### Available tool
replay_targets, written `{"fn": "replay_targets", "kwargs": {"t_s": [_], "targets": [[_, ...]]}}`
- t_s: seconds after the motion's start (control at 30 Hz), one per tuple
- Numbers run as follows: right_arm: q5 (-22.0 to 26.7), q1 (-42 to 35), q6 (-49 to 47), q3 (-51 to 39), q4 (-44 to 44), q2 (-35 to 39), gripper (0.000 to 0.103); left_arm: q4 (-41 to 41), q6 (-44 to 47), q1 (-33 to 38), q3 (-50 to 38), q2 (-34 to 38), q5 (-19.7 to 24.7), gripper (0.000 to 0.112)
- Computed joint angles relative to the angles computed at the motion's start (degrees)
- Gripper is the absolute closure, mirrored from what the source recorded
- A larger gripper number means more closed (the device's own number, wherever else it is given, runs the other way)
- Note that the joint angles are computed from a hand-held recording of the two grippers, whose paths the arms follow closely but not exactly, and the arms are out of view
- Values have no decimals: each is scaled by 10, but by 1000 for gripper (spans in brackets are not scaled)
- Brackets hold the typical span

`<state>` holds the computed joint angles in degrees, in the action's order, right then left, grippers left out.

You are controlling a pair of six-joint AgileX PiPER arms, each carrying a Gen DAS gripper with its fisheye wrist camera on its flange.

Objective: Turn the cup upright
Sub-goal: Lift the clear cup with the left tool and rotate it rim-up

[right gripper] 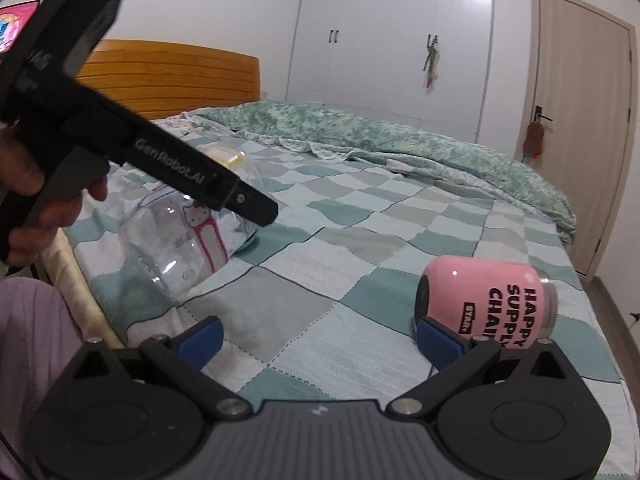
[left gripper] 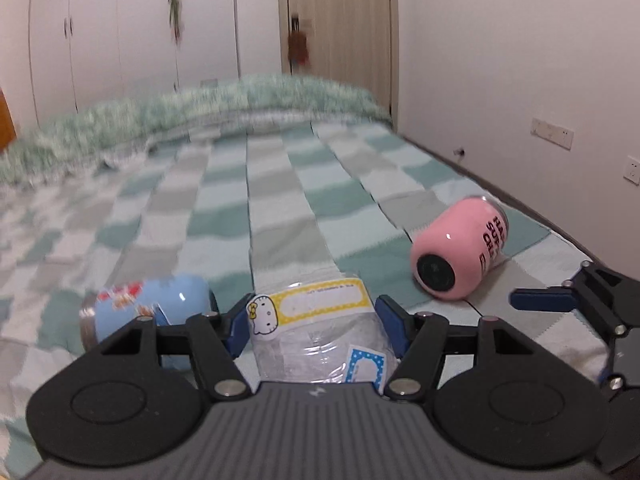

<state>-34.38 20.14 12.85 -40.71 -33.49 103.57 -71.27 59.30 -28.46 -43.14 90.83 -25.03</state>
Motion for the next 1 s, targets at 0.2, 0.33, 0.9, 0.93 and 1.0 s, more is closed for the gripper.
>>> {"fn": "replay_targets", "kwargs": {"t_s": [0.2, 0.33, 0.9, 0.93, 1.0], "targets": [[4, 17, -41, 27, 71, -19, 0, 168, -206, -36, 49, 35, -138, 44], [8, 25, -59, 40, 94, -31, 0, 204, -255, -27, 59, 42, -140, 44], [12, 33, -79, 57, 123, -45, 0, 277, -312, -3, 80, 34, -123, 66], [11, 32, -77, 58, 121, -45, 0, 280, -311, -3, 84, 27, -117, 66], [9, 30, -75, 59, 119, -46, 0, 273, -303, -10, 92, 17, -117, 66]]}}
